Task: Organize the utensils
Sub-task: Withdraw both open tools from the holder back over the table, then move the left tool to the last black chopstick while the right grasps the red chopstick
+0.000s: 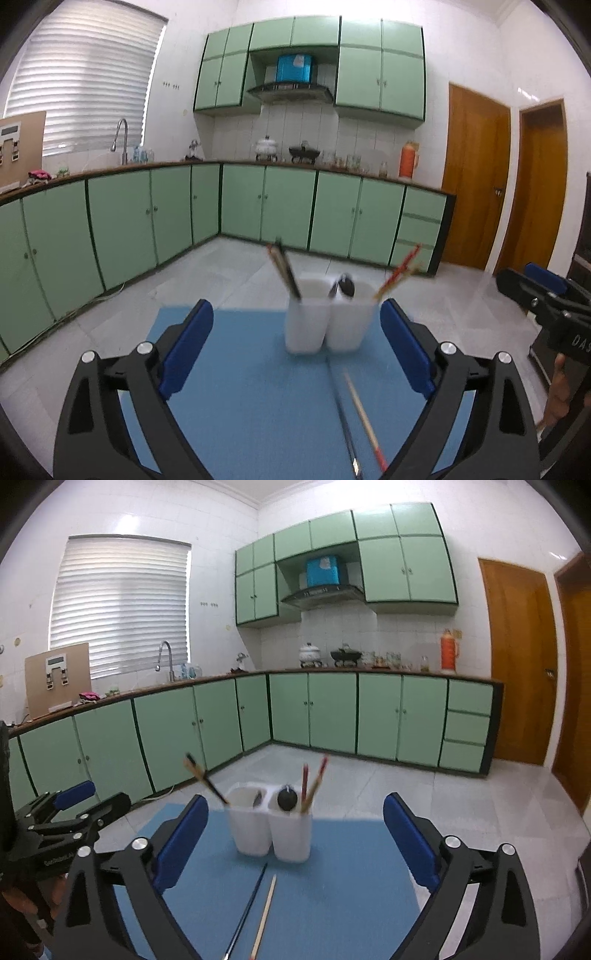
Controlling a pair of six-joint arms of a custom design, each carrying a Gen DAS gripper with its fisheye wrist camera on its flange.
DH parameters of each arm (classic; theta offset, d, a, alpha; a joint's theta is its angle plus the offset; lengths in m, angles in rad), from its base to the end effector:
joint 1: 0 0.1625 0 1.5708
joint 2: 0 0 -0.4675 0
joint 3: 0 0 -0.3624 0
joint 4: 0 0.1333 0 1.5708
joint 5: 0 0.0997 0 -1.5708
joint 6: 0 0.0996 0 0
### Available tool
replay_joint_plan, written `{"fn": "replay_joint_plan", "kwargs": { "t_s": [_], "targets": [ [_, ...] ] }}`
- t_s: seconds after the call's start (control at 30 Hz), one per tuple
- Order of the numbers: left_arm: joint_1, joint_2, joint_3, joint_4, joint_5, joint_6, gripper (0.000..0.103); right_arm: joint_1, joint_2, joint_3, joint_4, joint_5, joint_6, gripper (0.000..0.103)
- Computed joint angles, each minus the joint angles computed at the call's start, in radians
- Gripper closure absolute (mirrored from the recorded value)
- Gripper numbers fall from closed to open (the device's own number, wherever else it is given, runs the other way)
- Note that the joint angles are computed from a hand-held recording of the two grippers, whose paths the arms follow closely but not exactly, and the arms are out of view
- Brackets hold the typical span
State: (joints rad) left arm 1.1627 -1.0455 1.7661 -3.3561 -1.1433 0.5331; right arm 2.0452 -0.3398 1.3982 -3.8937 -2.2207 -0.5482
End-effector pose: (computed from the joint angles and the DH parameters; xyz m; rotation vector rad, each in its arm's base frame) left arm -0.0915 -0.6515 0.3711 0.7933 2.2184 -1.3423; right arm 0.3957 -0.6108 0.0736 0.5624 -2.0372 1.4766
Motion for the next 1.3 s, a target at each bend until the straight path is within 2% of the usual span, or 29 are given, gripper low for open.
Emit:
{"fn": "replay_joint_plan", "kwargs": {
  "t_s": [0.43,0.53,0.6,0.73,0.8,0.87,1.03,1.1,1.3],
  "targets": [
    [0.081,-0.042,0.146,0.084,0.103,-0.018,0.013,-0.019,0.051,0.156,0.029,-0.145,0.182,0.007],
    [0.099,-0.046,0.165,0.101,0.118,-0.024,0.013,-0.029,0.070,0.187,0.064,-0.144,0.254,0.014],
    [0.107,-0.051,0.180,0.111,0.126,-0.033,0.013,-0.031,0.084,0.190,0.079,-0.157,0.268,0.023],
    [0.124,-0.057,0.197,0.132,0.142,-0.043,0.013,-0.037,0.108,0.196,0.122,-0.156,0.318,0.036],
    [0.132,-0.061,0.203,0.138,0.144,-0.048,0.013,-0.038,0.113,0.198,0.154,-0.150,0.347,0.048],
    [0.137,-0.063,0.208,0.143,0.147,-0.053,0.013,-0.041,0.114,0.203,0.193,-0.132,0.385,0.055],
    [0.143,-0.070,0.209,0.155,0.147,-0.061,0.013,-0.042,0.126,0.190,0.277,-0.116,0.424,0.066],
    [0.143,-0.071,0.209,0.157,0.144,-0.065,0.013,-0.045,0.129,0.185,0.298,-0.115,0.432,0.074],
    [0.138,-0.069,0.208,0.161,0.144,-0.073,0.013,-0.045,0.140,0.173,0.309,-0.128,0.429,0.080]
  ]
}}
